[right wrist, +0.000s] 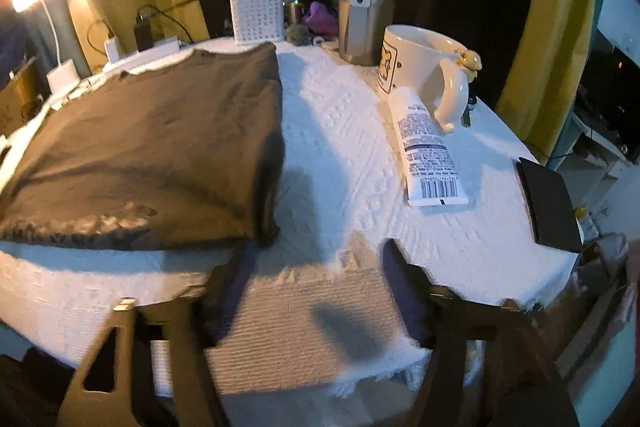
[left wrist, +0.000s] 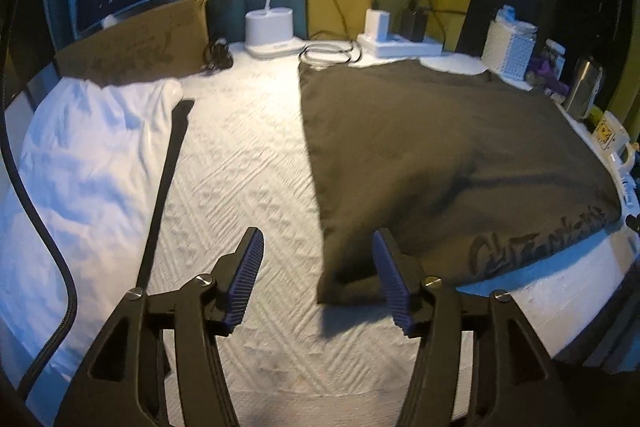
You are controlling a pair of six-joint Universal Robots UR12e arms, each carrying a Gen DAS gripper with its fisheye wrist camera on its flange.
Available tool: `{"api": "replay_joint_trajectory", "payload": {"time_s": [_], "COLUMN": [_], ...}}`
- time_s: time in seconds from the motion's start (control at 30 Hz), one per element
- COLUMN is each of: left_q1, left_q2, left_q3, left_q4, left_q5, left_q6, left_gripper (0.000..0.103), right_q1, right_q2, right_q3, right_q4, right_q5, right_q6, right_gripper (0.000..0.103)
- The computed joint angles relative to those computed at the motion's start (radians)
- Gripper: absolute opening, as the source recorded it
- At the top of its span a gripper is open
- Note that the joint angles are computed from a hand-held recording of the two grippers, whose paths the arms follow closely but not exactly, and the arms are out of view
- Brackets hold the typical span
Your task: Fold small clothes
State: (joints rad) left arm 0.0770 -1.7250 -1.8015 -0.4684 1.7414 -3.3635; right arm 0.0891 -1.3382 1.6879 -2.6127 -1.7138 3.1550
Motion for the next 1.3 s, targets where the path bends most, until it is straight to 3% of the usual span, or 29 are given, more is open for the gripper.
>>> {"api": "replay_joint_trajectory", "payload": {"time_s": [0.57,0.97,1.13,1.3], "left_q1": [-0.011,-0.007,-0.006,-0.004], "left_q2": [-0.028,-0.055,-0.077,-0.098], "left_q3": [0.043,0.075,0.102,0.131], "left_q4": [0.063,0.036,0.010,-0.012], "left_q5": [-0.086,-0.104,-0.109,-0.109], "left_q6": [0.032,0.047,0.051,0.052], "left_gripper": [0.058,0.060,0.060,0.061], "right_q1": [0.035,0.027,0.018,0.026], "right_q2": [0.001,0.025,0.037,0.065], "right_q3": [-0.015,-0.036,-0.040,-0.064], "right_q4": [0.032,0.092,0.070,0.041], "right_q5": [0.121,0.230,0.272,0.239], "right_q6": [0.043,0.116,0.152,0.170], "right_gripper": [0.079,0.084,0.096,0.098]}}
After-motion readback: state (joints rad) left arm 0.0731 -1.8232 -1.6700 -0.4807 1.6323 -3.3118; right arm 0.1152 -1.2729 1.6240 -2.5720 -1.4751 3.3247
